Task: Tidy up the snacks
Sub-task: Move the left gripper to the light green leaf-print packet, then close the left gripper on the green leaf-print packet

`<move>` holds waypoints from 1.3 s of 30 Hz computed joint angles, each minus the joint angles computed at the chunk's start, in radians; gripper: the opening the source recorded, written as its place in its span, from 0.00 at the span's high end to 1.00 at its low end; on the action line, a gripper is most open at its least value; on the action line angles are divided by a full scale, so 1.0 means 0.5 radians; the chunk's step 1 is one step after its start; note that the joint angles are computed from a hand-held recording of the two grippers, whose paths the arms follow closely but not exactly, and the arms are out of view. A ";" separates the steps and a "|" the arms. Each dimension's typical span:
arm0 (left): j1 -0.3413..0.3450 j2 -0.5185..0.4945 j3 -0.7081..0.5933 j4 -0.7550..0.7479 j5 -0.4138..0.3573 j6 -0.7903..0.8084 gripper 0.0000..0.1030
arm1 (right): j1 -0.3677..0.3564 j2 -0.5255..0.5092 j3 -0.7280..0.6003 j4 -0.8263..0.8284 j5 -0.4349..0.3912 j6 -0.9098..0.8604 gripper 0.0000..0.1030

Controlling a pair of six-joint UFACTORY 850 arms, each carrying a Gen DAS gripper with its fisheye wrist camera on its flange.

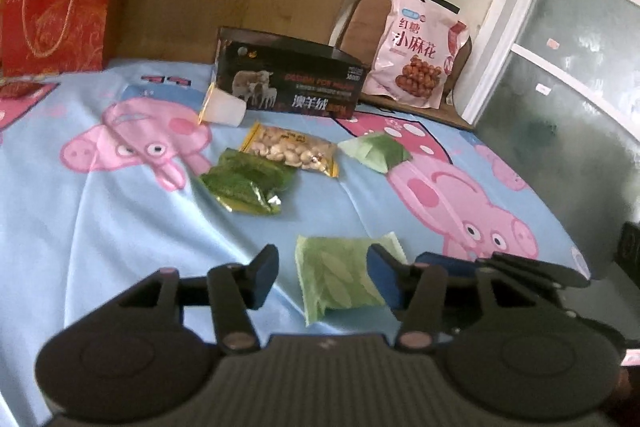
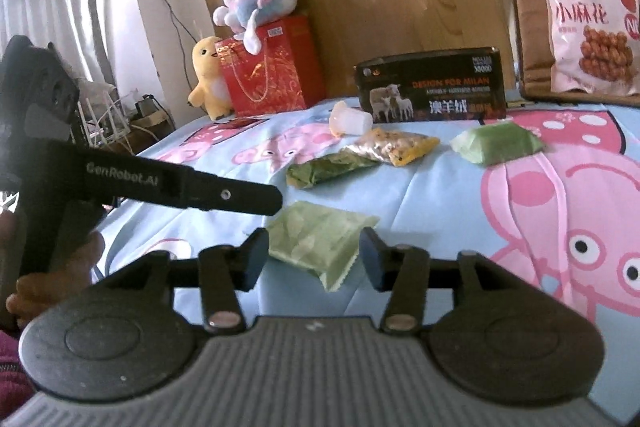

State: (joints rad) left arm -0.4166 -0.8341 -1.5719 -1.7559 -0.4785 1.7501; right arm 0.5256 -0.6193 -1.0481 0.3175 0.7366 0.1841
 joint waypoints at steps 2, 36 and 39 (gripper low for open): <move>0.021 -0.016 -0.019 0.104 -0.053 -0.123 0.48 | 0.004 -0.002 0.004 0.021 0.007 -0.023 0.39; -0.006 -0.109 -0.126 0.473 -0.299 -0.416 0.48 | 0.092 -0.082 -0.079 0.415 -0.047 -0.555 0.48; -0.010 -0.113 -0.132 0.487 -0.297 -0.431 0.47 | 0.099 -0.082 -0.073 0.439 -0.041 -0.565 0.48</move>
